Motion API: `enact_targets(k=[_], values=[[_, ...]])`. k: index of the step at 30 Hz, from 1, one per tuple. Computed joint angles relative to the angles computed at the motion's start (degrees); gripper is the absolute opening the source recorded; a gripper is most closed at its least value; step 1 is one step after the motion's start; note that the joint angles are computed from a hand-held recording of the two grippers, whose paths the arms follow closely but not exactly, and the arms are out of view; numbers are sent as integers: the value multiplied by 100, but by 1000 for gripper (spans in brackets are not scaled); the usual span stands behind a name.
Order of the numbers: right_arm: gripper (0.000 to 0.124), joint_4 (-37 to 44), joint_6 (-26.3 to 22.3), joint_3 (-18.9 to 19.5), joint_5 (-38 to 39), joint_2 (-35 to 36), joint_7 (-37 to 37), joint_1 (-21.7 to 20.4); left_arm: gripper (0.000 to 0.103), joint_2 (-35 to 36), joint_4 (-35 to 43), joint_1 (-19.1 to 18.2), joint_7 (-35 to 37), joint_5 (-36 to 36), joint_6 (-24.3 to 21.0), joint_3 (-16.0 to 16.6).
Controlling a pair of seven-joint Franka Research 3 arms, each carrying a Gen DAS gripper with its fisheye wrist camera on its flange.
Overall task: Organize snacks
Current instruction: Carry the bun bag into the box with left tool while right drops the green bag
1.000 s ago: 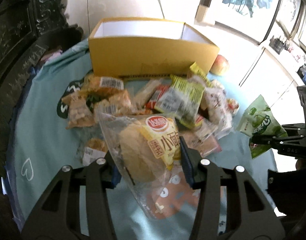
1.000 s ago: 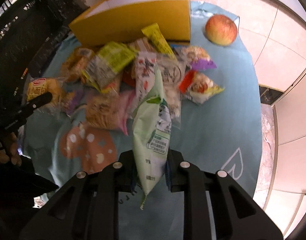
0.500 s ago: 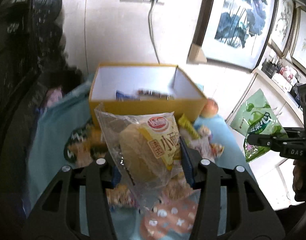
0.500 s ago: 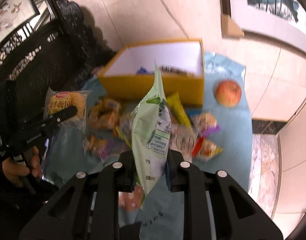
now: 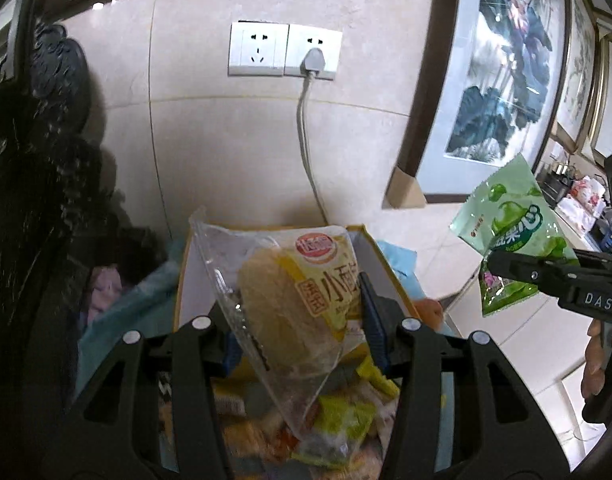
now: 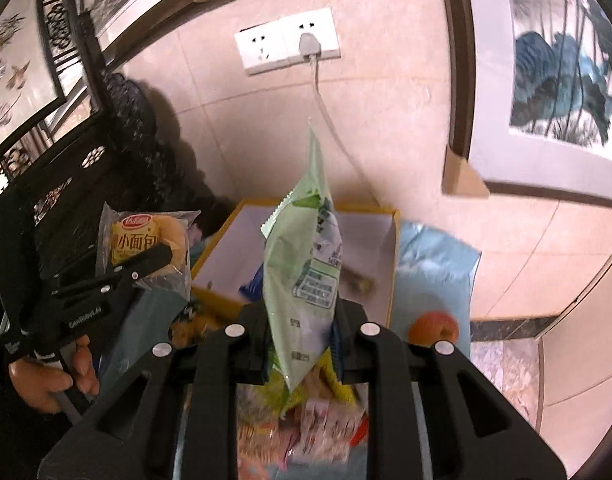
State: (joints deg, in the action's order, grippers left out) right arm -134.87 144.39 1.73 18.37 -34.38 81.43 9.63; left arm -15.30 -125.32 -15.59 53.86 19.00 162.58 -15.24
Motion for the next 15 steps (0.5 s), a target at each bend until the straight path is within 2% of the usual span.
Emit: enact_targets(k=[9, 10, 11, 12, 13, 15], values=[[25, 1055, 379, 120, -300, 1362, 162, -66, 51, 971, 1041, 230, -244, 674, -261, -27], [30, 1140, 430, 118, -323, 1493, 191, -63, 56, 1123, 1208, 251, -342, 839, -389, -29], [41, 1263, 437, 149, -446, 1670, 266, -102, 65, 1281, 1378, 240, -372, 923, -590, -16], [61, 1316, 465, 246, -736, 1770, 482, -213, 87, 1415, 1518, 220, -449, 994, -800, 6], [65, 1324, 536, 338, -1049, 1837, 712, -314, 92, 1508, 1604, 212, -794, 1283, -1011, 35], [65, 1297, 505, 289, -1185, 1900, 798, -292, 92, 1525, 1530, 189, -879, 1263, -1026, 115]])
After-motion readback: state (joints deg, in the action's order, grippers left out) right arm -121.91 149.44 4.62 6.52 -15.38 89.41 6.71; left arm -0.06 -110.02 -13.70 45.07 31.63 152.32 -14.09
